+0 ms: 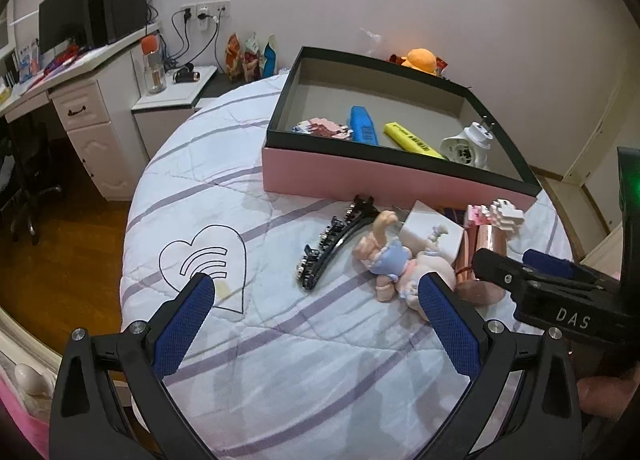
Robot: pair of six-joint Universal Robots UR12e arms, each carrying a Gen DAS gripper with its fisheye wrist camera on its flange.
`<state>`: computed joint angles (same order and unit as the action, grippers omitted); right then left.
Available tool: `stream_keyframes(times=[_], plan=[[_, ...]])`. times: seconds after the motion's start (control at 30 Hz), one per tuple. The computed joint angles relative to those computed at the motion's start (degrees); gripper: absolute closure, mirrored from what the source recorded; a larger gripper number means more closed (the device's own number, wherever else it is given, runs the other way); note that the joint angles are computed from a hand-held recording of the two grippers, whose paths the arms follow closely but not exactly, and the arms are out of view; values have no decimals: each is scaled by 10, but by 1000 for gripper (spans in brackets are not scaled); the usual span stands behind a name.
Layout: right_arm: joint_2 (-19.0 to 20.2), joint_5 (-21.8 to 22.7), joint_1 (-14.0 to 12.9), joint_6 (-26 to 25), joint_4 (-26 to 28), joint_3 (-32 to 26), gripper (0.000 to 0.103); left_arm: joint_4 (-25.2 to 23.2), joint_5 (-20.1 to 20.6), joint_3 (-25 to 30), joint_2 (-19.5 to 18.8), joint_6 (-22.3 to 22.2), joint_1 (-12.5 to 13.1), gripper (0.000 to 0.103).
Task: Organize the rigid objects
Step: 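Reach the right tool to the rose-gold cup and grasp it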
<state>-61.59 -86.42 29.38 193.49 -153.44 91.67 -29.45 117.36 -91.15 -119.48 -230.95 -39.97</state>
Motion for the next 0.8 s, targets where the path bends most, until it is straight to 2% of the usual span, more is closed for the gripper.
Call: stream_keyframes(times=[0.1,0.2,0.3,0.53,0.73,0.8], plan=[[7,-1,4,-8,12,-9,14,5,-6,-3,0,0,4,0],[14,1,8,-8,32,-20,30,8,-11,-4,-1,2,8,0],[16,6,10,-6,26,-19,40,11,-15,-5,-2,1,10,0],[10,24,5,-9,17,-9,46,14,-19,-6,-3,0,11,0],[0,28,0,-12,26,2,47,14,-20,-4,-5,2,12,0],[1,30,-1,3,34,0,47,13,-21,-3,-6,3,11,0]])
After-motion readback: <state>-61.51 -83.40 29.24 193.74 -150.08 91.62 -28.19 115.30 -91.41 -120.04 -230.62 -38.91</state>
